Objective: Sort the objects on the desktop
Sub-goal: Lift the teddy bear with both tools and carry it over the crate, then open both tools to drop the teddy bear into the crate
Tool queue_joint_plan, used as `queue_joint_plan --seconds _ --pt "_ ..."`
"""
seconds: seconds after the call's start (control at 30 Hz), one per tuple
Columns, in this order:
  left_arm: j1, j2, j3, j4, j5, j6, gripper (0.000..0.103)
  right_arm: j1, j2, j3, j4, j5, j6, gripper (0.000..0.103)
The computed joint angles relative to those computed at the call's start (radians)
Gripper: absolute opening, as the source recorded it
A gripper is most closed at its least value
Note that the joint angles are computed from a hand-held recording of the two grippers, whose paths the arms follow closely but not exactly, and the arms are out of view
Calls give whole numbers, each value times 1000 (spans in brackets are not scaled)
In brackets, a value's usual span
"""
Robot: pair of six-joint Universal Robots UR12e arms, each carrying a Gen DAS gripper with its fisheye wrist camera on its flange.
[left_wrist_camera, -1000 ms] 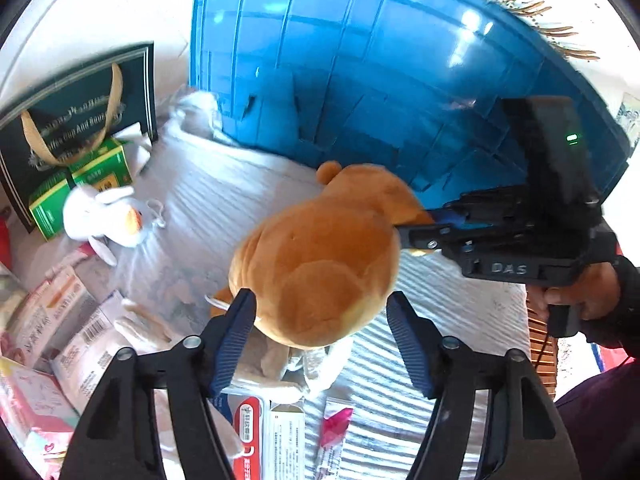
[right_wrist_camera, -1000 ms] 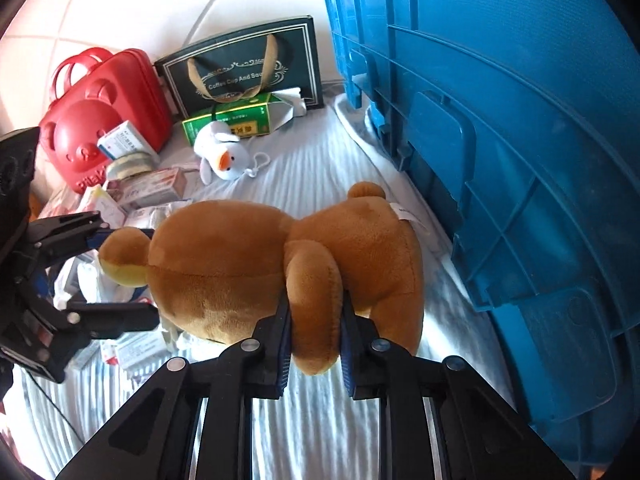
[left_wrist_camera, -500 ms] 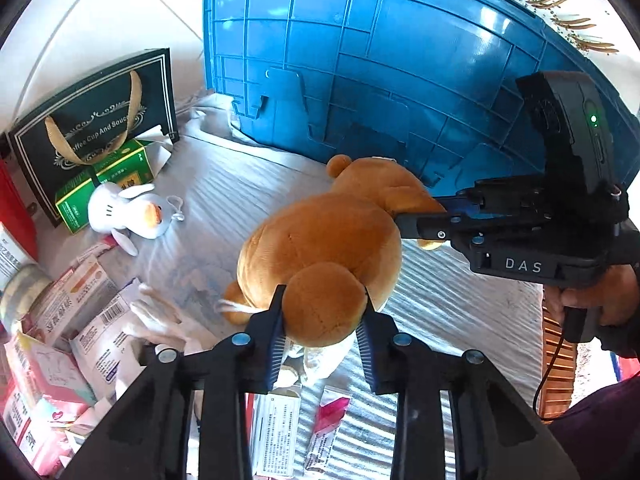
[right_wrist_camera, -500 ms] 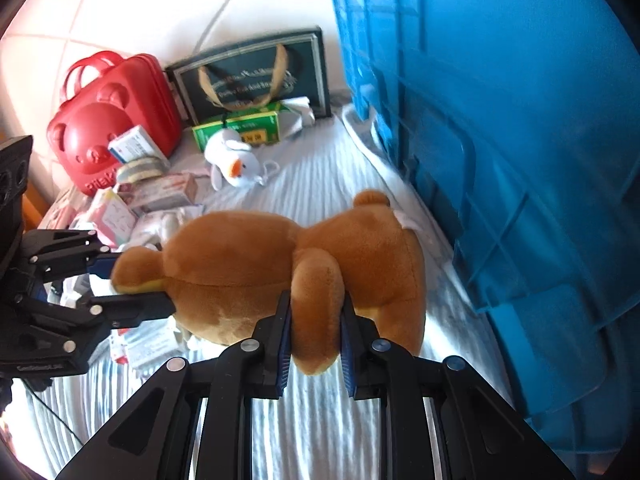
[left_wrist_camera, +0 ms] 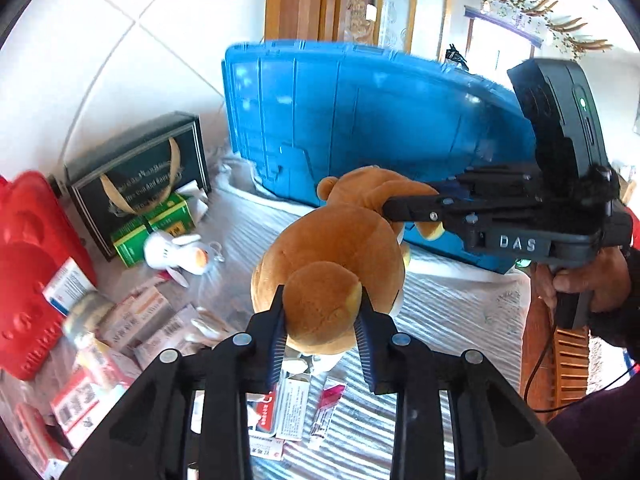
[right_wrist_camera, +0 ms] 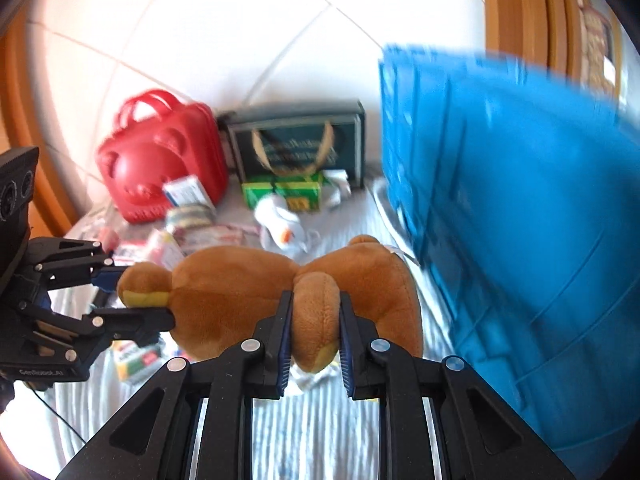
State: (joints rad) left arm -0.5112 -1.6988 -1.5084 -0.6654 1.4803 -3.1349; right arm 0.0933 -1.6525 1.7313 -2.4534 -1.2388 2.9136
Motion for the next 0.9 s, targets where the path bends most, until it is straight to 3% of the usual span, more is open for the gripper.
queue_joint_plan --seconds 0.2,0.37,0.47,0.7,0.9 --pt "-14 29 32 49 31 60 30 5 -37 -37 -62 0 -10 19" --pt "-15 12 98 102 -25 101 30 14 -67 -75 -96 -82 -12 19" --pt "-9 -20 164 111 -92 119 30 -7 -76 -114 -68 -99 9 19" --pt "-35 -166 431 62 -159 147 30 -97 -62 -242 20 -109 7 19" --pt "-89 -357 741 -54 -119 138 30 -206 18 -381 145 -58 -6 19"
